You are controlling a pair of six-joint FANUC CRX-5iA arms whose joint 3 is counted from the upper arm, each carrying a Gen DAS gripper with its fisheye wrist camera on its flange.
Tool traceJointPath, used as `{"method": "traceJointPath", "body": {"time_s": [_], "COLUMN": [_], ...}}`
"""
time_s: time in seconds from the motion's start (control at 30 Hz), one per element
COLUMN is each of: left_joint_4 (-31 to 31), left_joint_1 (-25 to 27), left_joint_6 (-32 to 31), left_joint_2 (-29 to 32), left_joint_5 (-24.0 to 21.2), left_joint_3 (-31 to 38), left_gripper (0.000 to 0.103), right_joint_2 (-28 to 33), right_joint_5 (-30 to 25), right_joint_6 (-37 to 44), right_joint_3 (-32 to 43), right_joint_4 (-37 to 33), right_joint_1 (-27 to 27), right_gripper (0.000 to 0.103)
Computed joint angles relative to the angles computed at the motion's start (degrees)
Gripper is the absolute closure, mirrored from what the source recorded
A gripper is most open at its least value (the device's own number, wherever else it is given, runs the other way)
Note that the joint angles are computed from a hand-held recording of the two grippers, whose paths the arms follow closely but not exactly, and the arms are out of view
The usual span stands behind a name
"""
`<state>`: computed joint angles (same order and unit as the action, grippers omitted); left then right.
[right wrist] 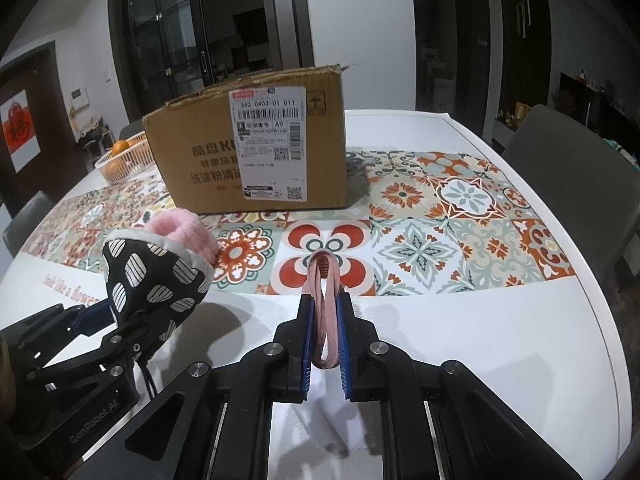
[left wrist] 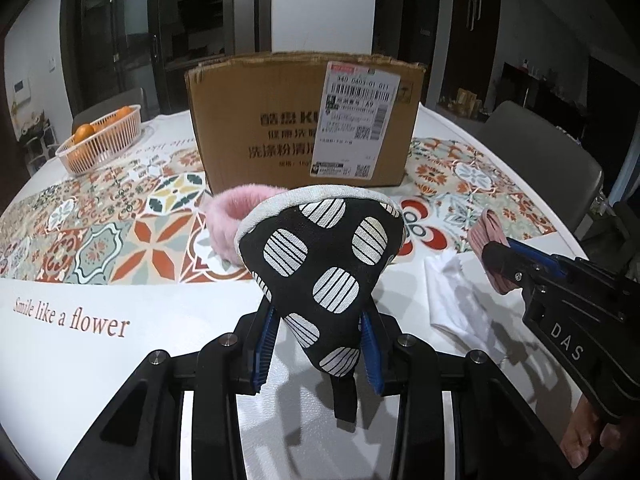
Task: Organize soft objects
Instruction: 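Grasp the dotted black eye mask with the left gripper while the right grasps the pink hair tie, then lift the eye mask and hair tie and carry both over the cardboard box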
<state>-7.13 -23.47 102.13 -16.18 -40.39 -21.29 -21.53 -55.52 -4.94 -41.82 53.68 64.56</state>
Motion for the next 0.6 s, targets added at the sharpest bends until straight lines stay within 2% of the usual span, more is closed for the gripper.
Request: {"method": "traceJointPath", "body": {"time_s": [0.23,0.6], "left_joint_4": [2.5,0.4], "left_joint_1": [1.0,1.5], "left_joint_6": [-2.5,-1.5], "left_joint_2": [-2.1,-5.0], "left_joint_5": [0.4,0.9], "left_joint_3": [-0.5,0.6], "left_gripper": [0.066,0.066], "right_joint_2": [-1.0,-1.1], "right_joint_5": [-1.8,-2.8], "right_joint_6": [-1.4,-4.3], "right_joint_3": [0.4,1.6], "right_joint_4": [1.6,5.7], "right_joint_1": [2.0,3.6], "right_gripper": [0.09,0.09]}}
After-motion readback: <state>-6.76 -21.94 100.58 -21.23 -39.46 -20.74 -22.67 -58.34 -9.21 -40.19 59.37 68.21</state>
